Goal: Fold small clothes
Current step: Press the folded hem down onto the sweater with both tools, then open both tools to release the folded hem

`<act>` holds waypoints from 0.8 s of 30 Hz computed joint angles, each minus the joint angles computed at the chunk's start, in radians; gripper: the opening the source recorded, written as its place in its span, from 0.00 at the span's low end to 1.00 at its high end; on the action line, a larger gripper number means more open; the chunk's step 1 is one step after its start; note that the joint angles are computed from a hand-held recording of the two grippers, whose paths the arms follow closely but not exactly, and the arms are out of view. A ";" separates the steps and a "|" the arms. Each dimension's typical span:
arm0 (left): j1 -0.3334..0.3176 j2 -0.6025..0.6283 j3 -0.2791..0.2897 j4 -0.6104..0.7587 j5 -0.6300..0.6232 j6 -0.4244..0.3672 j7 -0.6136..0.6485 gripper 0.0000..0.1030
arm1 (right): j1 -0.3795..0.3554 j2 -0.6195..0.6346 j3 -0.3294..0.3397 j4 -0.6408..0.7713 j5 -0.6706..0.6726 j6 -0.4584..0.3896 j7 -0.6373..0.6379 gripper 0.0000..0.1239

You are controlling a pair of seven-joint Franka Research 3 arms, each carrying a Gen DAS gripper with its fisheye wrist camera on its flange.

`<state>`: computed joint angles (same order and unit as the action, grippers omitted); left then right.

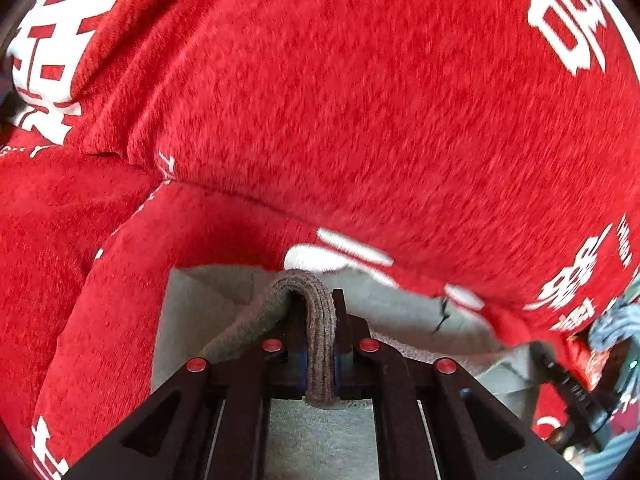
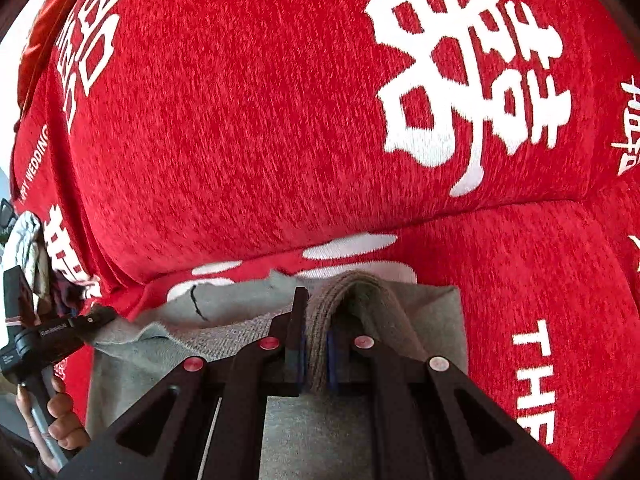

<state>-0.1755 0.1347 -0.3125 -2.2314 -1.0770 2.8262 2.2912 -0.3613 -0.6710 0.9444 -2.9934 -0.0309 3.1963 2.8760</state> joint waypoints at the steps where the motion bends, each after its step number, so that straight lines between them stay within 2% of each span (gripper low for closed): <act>1: 0.004 0.002 -0.003 0.005 -0.021 -0.001 0.016 0.09 | -0.003 0.001 -0.001 0.000 0.001 0.003 0.002 0.06; 5: -0.008 0.032 -0.006 0.012 0.003 0.041 0.002 0.09 | -0.059 0.035 0.034 0.007 0.006 0.030 0.007 0.06; 9: 0.000 0.080 -0.018 0.020 0.108 0.072 -0.097 0.09 | -0.137 0.087 0.094 0.017 0.018 0.062 0.008 0.06; 11: 0.002 0.111 -0.001 0.038 0.219 0.027 -0.204 0.10 | -0.156 0.110 0.106 0.014 0.032 0.089 -0.002 0.07; 13: 0.017 0.137 0.007 0.065 0.299 -0.039 -0.277 0.10 | -0.150 0.157 0.083 0.008 0.054 0.124 -0.023 0.08; 16: 0.076 0.146 -0.036 0.082 0.284 -0.087 -0.260 0.10 | -0.115 0.175 0.048 -0.004 0.098 0.142 -0.045 0.11; 18: 0.102 0.143 -0.048 0.097 0.272 -0.136 -0.256 0.11 | -0.098 0.155 0.053 -0.013 0.135 0.146 -0.047 0.16; 19: 0.106 0.142 -0.048 0.103 0.273 -0.152 -0.256 0.18 | -0.091 0.135 0.062 -0.015 0.155 0.134 -0.045 0.28; 20: 0.112 0.142 -0.051 0.111 0.266 -0.171 -0.245 0.51 | -0.087 0.111 0.073 -0.012 0.172 0.108 -0.045 0.37; 21: 0.109 0.138 -0.051 0.111 0.260 -0.163 -0.245 0.90 | -0.086 0.079 0.089 -0.008 0.179 0.073 -0.036 0.54; 22: 0.106 0.123 -0.056 0.094 0.235 -0.116 -0.240 0.97 | -0.088 0.049 0.104 -0.006 0.176 0.049 -0.019 0.58; 23: 0.092 0.101 -0.053 0.072 0.189 -0.057 -0.213 0.98 | -0.088 0.022 0.116 -0.005 0.167 0.034 -0.001 0.58; 24: 0.114 0.092 -0.078 0.068 0.147 -0.054 -0.169 0.98 | -0.082 0.012 0.111 -0.005 0.154 0.027 0.006 0.58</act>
